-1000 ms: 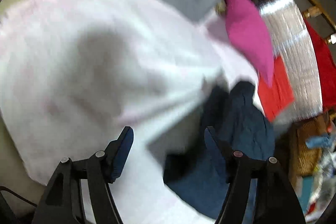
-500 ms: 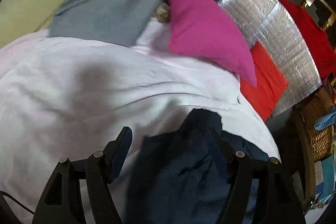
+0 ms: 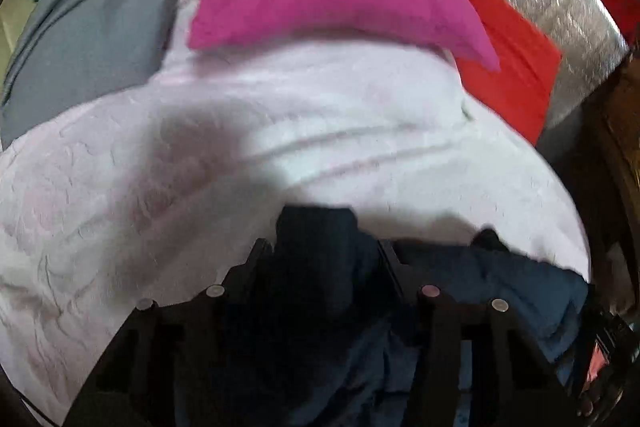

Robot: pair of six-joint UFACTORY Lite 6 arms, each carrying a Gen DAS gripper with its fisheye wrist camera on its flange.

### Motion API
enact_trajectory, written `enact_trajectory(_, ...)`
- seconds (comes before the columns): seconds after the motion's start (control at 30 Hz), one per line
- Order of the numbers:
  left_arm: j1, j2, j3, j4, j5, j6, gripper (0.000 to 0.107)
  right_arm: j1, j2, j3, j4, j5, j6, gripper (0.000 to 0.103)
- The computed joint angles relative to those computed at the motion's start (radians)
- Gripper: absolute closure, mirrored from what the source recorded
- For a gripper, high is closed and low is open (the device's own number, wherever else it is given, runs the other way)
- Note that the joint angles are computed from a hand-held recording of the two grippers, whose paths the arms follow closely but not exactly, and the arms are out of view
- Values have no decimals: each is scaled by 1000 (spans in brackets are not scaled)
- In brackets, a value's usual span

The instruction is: Fold large clothes

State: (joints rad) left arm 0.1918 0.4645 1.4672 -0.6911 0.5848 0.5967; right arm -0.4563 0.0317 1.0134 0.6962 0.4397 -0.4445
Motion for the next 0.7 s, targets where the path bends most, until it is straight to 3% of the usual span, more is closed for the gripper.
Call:
enact_trajectory(0.07, 0, 36, 13, 29, -53, -39, 47, 16, -3, -12, 12, -61, 16, 88)
enact_trajectory(0.17, 18, 139, 91, 38, 25, -74, 42, 38, 123, 27, -92, -73, 125, 87)
enact_trajectory(0.23, 22, 103, 60, 34, 8, -72, 40, 37, 163, 30, -145, -61, 193, 78)
enact_trajectory(0.27, 22, 79, 45, 54, 1, -92, 40, 34, 136, 15, -176, -68, 238, 71)
enact_trajectory(0.33, 32, 1, -9, 49, -13, -92, 40, 27, 51, -26, -210, -86, 305, 48)
enact_trajectory(0.37, 38, -29, -29, 36, -19, -82, 40, 21, -27, -73, -171, -116, 292, 28)
enact_trajectory(0.4, 45, -73, -61, 17, -31, -65, 40, 18, -101, -120, -104, -142, 237, 24)
enact_trajectory(0.47, 48, -191, -138, -13, -53, -35, 37, 50, -222, -167, -68, -148, 184, 24)
enact_trajectory(0.53, 42, -319, -229, -55, -67, 18, 33, 134, -286, -173, -121, -124, 214, 34)
enact_trajectory(0.6, 20, -409, -302, -97, -69, 83, 29, 254, -279, -147, -222, -96, 298, 68)
enact_trajectory(0.7, -86, -468, -382, -55, -88, 98, 25, 422, -173, -113, -233, -108, 371, 69)
